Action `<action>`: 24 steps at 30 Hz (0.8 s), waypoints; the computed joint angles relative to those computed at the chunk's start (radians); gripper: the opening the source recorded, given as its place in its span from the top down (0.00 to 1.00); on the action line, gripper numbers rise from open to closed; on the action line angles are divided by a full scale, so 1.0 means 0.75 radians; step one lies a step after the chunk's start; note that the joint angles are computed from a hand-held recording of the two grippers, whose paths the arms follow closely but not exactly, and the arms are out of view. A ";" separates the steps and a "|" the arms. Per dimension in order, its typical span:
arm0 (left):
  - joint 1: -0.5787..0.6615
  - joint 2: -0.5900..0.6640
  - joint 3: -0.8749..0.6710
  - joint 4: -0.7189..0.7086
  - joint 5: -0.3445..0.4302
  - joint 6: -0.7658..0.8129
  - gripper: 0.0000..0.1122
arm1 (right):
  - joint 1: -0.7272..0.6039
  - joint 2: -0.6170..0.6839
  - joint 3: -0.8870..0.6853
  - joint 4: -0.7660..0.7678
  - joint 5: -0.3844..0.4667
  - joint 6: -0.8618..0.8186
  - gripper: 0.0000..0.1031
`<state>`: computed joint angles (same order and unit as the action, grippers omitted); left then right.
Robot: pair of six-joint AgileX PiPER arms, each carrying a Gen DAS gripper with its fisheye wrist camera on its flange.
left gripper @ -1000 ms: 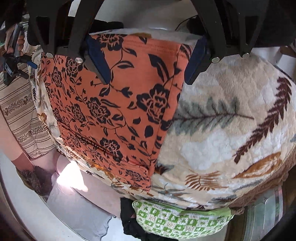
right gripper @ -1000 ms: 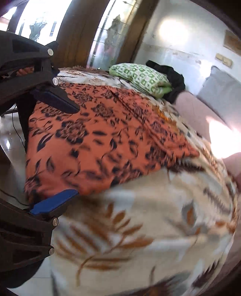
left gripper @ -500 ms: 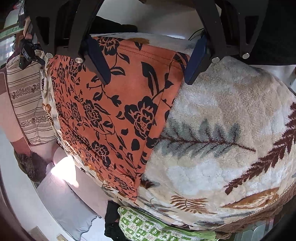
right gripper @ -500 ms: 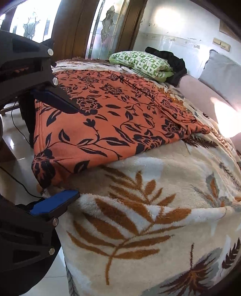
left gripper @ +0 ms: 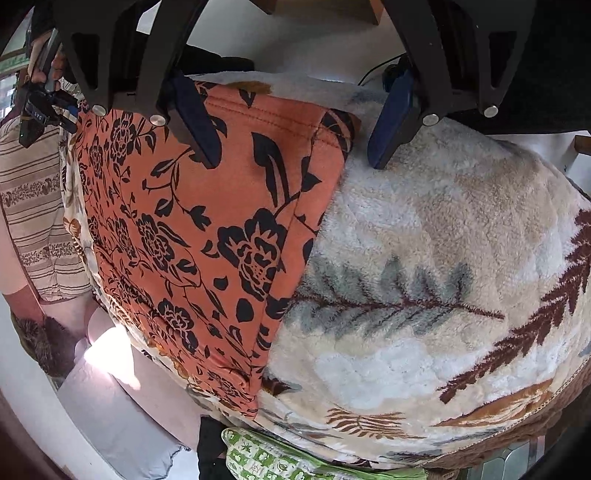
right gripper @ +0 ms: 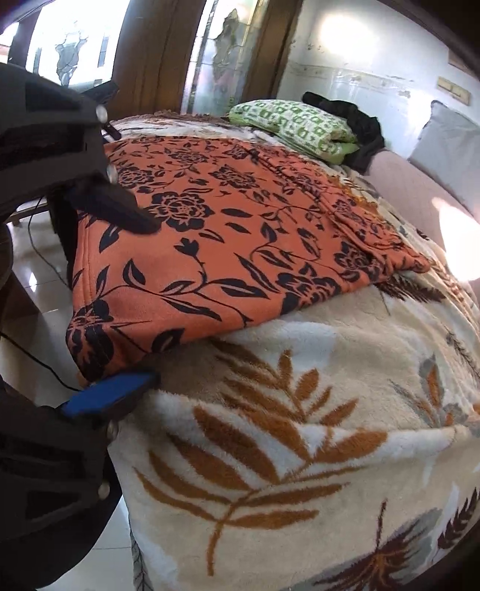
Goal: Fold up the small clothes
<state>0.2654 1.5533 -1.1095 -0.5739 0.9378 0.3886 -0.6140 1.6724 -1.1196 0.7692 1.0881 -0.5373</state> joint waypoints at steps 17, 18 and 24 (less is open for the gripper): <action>-0.071 -0.041 0.011 0.177 -0.039 -0.144 0.35 | 0.058 -0.051 0.032 -0.116 -0.028 0.066 0.24; -0.091 -0.034 0.008 0.213 -0.047 -0.158 0.44 | 0.053 -0.049 0.037 -0.107 -0.030 0.051 0.26; -0.037 -0.049 -0.061 0.131 0.043 -0.111 0.89 | 0.023 -0.056 0.026 -0.064 0.028 0.014 0.93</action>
